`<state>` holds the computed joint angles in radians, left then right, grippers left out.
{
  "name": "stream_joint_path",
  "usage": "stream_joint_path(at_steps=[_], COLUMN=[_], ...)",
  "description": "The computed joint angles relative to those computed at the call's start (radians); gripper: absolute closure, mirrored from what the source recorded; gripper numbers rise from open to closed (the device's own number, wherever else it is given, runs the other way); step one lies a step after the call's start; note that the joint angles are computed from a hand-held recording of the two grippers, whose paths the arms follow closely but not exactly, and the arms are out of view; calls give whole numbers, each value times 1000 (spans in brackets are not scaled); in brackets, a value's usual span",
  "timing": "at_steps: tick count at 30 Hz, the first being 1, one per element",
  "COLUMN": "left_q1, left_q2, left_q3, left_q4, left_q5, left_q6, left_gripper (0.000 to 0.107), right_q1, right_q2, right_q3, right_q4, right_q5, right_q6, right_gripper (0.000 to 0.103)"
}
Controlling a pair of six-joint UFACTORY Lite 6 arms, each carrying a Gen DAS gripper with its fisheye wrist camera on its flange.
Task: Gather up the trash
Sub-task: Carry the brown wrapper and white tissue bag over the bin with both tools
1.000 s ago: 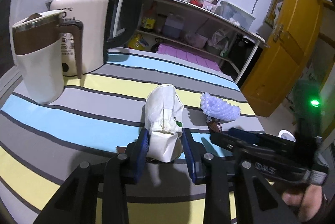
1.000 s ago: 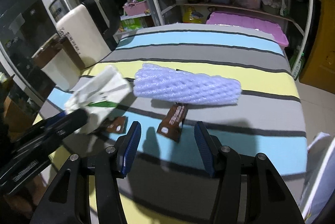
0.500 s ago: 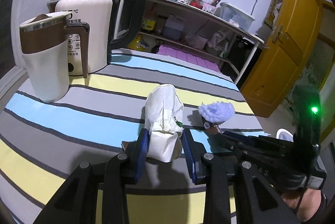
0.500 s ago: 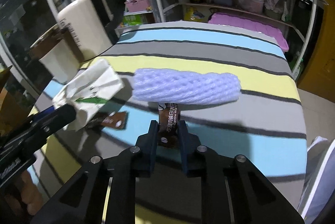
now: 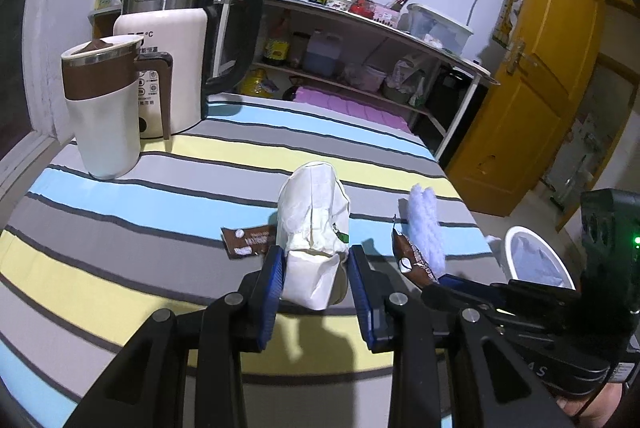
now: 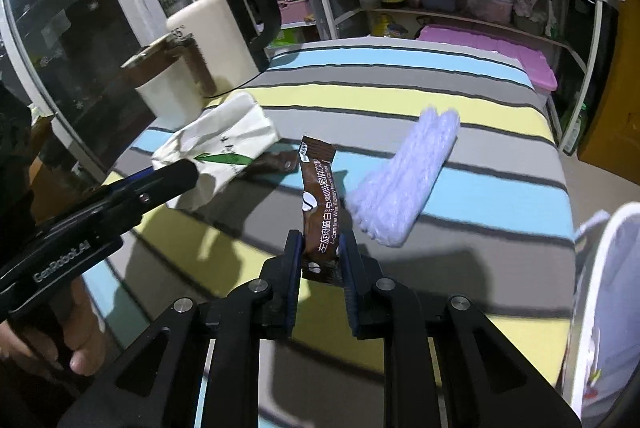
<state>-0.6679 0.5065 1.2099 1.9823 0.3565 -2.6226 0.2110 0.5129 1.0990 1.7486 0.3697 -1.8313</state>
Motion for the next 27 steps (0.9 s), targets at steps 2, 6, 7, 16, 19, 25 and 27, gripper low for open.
stream_joint_path(at_steps=[2,6,7,16,19,25,27], left_q1=[-21,-60,-66,-165,-195,-242,-254], left_q2=[-22,-51,-56,-71,-63,-25,-1], left_q3=[-22,-46,-50,-43,-24,37,72], left_q4=[-14,-47,-51,-144,-174,-245,-277], left_q5=[10,24,26,51,53,54,49], left_q6=[5,25,28,105,138,214,248], left_gripper=[74,74,74,74,74,74,74], right_q1=[-11,-35,-45,-145,-172,-237,-264], right_q2=[-52,-124,-146,-318,-358,-414,-425], right_q3=[-60,-137,-160,-337,-377,-440,-452], right_q4=[29,58,64,90,95,86,78], right_q5=[13,28,35,74,84,113,125], right_q6=[-31,-63,-72,-119,-133,-145,-146], right_gripper=[83,83,83,83,83,83,83])
